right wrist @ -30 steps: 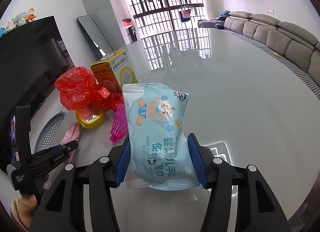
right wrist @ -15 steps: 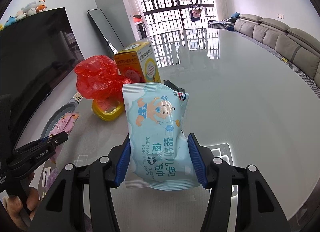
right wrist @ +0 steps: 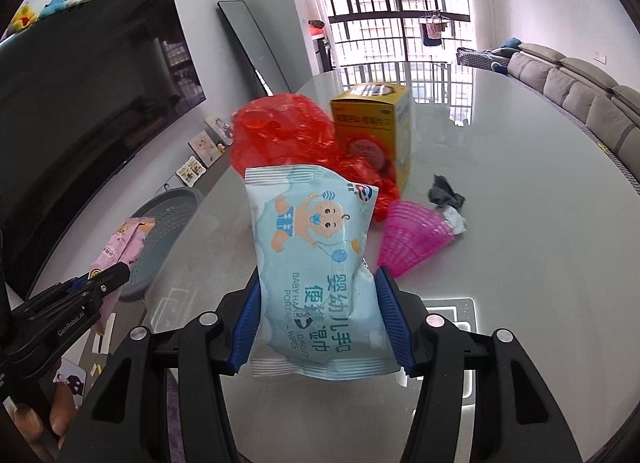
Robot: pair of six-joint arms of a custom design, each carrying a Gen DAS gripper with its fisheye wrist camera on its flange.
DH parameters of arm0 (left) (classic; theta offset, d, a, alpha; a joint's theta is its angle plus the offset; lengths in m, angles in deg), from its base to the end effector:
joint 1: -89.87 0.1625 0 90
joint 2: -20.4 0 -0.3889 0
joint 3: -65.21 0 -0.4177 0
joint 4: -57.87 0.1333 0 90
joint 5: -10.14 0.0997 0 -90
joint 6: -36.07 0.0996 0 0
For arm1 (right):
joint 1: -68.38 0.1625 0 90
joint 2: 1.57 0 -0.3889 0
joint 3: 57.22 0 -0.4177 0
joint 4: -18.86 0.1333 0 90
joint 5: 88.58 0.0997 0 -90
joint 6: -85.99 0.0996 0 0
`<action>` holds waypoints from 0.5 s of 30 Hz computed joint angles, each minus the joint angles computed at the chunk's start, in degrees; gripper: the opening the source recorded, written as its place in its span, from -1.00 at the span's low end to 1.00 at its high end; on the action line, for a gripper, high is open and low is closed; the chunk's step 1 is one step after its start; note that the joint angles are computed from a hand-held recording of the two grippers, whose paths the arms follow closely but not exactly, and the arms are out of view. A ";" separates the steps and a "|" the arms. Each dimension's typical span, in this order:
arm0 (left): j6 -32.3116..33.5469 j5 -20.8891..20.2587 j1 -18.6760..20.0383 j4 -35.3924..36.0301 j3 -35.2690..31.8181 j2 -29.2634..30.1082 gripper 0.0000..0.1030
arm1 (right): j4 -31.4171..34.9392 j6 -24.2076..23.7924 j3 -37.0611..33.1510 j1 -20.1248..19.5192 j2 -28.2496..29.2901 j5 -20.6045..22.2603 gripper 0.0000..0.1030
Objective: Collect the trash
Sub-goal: 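Grasp the pink snack stick with the left gripper while the right carries the wipes toward the basket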
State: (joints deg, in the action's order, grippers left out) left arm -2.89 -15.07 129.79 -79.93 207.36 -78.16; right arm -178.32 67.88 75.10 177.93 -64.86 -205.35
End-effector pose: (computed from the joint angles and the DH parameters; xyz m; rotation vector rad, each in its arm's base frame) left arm -0.1229 -0.3941 0.2241 0.1603 2.1699 -1.0247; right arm 0.2365 -0.4016 0.1115 0.6244 -2.4812 0.8893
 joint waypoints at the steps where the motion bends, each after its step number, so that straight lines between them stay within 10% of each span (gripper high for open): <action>1: 0.29 0.30 0.50 -0.06 0.17 -0.72 -0.65 | 0.41 -0.07 -1.11 0.71 1.28 -0.03 0.04; 15: 16.61 0.13 14.99 -13.22 -3.84 -1.20 -0.65 | 12.54 -0.63 -21.04 5.70 20.71 3.85 0.04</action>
